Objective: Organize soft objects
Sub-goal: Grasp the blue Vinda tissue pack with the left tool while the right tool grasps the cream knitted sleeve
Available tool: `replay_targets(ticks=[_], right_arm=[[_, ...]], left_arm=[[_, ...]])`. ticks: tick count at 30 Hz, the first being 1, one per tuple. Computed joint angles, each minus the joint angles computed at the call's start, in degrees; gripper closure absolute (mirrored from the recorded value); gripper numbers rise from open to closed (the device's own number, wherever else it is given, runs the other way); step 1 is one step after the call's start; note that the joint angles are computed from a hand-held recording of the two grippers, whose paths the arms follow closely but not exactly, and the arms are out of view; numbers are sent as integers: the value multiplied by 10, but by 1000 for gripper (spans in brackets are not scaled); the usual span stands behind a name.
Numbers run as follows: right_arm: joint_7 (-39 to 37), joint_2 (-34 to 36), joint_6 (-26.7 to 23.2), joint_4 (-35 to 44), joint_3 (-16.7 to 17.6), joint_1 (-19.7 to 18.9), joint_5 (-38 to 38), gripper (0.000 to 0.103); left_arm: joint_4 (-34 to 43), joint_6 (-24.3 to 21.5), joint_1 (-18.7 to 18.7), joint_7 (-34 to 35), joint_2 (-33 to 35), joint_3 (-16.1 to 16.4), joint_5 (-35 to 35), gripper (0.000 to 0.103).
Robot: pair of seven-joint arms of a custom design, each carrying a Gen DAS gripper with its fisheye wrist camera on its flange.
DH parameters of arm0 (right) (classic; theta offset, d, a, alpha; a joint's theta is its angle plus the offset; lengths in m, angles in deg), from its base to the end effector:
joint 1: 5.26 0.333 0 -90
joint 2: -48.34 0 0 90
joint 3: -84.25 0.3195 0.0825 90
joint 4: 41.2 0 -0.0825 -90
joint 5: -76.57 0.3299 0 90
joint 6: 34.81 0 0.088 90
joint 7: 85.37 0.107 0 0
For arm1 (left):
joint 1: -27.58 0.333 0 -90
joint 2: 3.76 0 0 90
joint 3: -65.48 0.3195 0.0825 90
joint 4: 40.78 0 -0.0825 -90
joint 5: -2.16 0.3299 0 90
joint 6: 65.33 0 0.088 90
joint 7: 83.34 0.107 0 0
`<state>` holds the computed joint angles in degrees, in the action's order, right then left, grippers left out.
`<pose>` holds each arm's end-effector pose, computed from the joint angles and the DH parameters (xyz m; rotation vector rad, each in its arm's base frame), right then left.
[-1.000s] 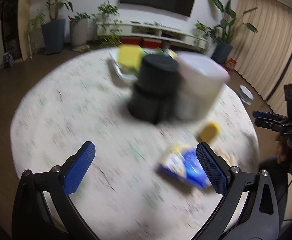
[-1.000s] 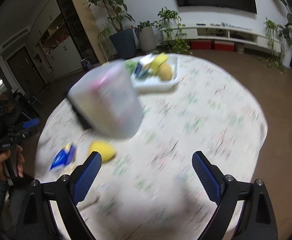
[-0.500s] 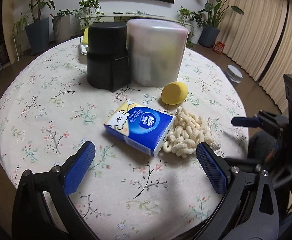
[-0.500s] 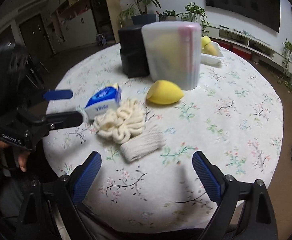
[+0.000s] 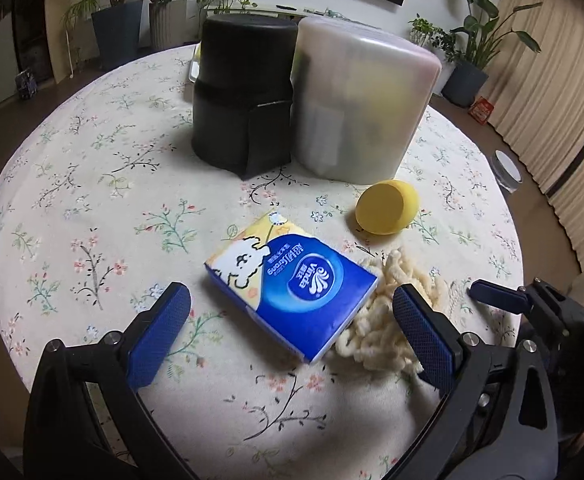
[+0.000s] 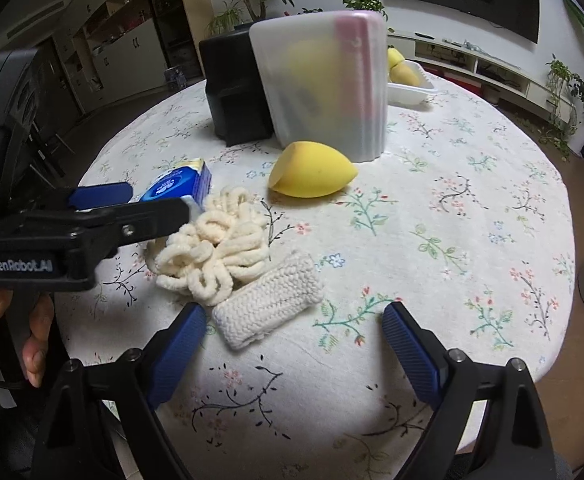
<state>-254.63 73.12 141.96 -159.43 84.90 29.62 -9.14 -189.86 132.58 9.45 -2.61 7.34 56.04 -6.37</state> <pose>0.3967 0.3831 0.2894 -2.0658 1.4661 -0.3456 0.4213 -0.1994 0.3177 -1.7949 2.0829 -0.8583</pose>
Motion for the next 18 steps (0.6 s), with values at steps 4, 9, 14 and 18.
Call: replay_targets(ticks=[4,9,14,18], right_arm=[[5,5,-7,9,1,3,-11,10],[9,9,-11,16,5,-3,-23,10],[6,18,-25,27,12,-3,-29,5],[12,20,-34,33,11,-1,-32,13]], left_arm=[[13,-9,-9,1,14,9,-14,0],[17,-18,1,-18,20,15,-4,0],[29,-32,-149,60,25,131,-111,0],[20,-12,-94,47,23,79,-101,2]])
